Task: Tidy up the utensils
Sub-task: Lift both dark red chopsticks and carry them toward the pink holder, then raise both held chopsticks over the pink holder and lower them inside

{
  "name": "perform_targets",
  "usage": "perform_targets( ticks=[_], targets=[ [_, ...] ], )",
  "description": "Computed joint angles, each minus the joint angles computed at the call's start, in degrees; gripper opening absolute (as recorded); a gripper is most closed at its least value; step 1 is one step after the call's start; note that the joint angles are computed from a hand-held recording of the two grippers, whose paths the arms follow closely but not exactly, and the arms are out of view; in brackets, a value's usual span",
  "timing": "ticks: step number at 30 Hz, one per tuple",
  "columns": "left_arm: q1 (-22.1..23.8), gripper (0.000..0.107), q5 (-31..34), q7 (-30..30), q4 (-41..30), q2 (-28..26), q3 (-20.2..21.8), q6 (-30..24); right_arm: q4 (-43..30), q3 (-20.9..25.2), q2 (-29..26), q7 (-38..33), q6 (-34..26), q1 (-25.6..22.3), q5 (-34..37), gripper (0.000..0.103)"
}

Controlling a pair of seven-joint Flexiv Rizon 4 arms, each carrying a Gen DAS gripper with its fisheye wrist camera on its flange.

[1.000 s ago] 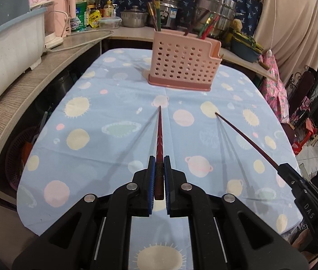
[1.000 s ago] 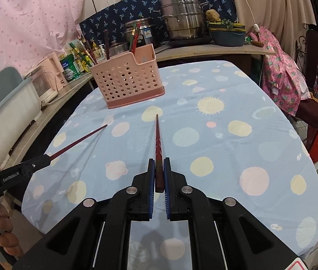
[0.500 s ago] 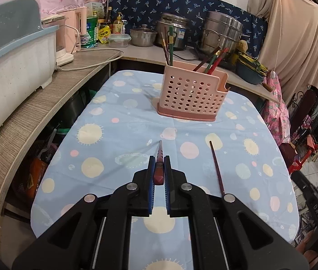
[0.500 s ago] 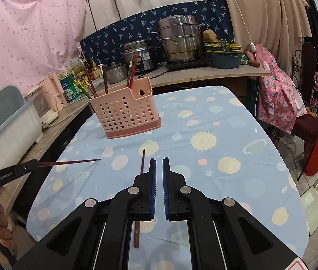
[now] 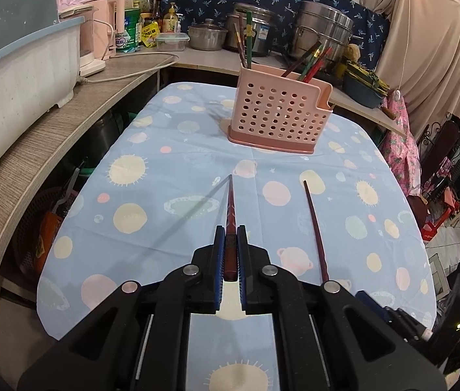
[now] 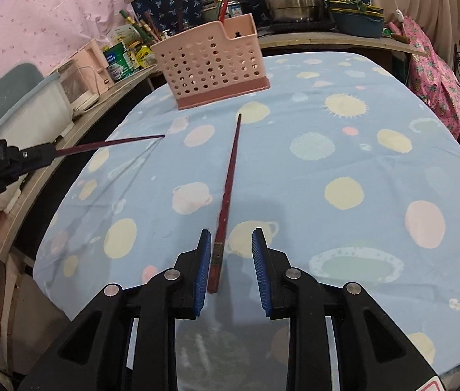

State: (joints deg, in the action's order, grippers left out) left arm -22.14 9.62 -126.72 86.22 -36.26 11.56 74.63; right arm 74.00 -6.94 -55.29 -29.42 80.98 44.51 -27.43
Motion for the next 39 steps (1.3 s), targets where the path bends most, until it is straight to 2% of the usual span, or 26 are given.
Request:
perform_targets(
  ticks=[6,9,12,15,19,28,35,39],
  targets=[
    [0.2,0.007,-0.3,0.5,0.9,0.3,-0.7,0.1,-3.2,3.1,-2.2,-3.2,-3.7,-0.8,0.1,0.025],
    [0.2,0.007,-0.4,0.9,0.9,0.2,-0.9,-0.1,-2.8,1.0,-2.2,-2.6,-3.9,0.4,-0.7,0.02],
    [0.2,0.007,-0.6,1.2,0.9,0.1,-1.1,-0.2,-2.3,0.1,-1.9,-2.0,-4.7,0.9,-1.4,0.008],
    [0.3,0.007,-0.8,1.5,0.9,0.1,-1.3,-0.3,-1.1,-0.7,-1.2,-0.7,-4.2,0.9,-1.7,0.007],
    [0.2,0.007,-0.8,1.6,0.9,0.2,-1.1,-0.4,1.6,-3.6,0.6,2.4,-2.2,1.9,-2.7,0.007],
    [-0.1,0.007,-0.2,1.1,0.4,0.3,-0.6,-0.9,6.6,-13.8,4.7,10.8,4.0,5.8,-6.2,0.007],
    [-0.4,0.007,0.9,0.6,-0.9,0.4,0.0,-1.7,6.5,-20.5,6.0,13.8,8.0,7.9,-6.4,0.007],
    [-0.6,0.007,1.7,0.2,-2.2,0.3,0.2,-2.6,4.9,-22.8,5.8,13.7,9.4,8.2,-5.1,0.007]
  ],
)
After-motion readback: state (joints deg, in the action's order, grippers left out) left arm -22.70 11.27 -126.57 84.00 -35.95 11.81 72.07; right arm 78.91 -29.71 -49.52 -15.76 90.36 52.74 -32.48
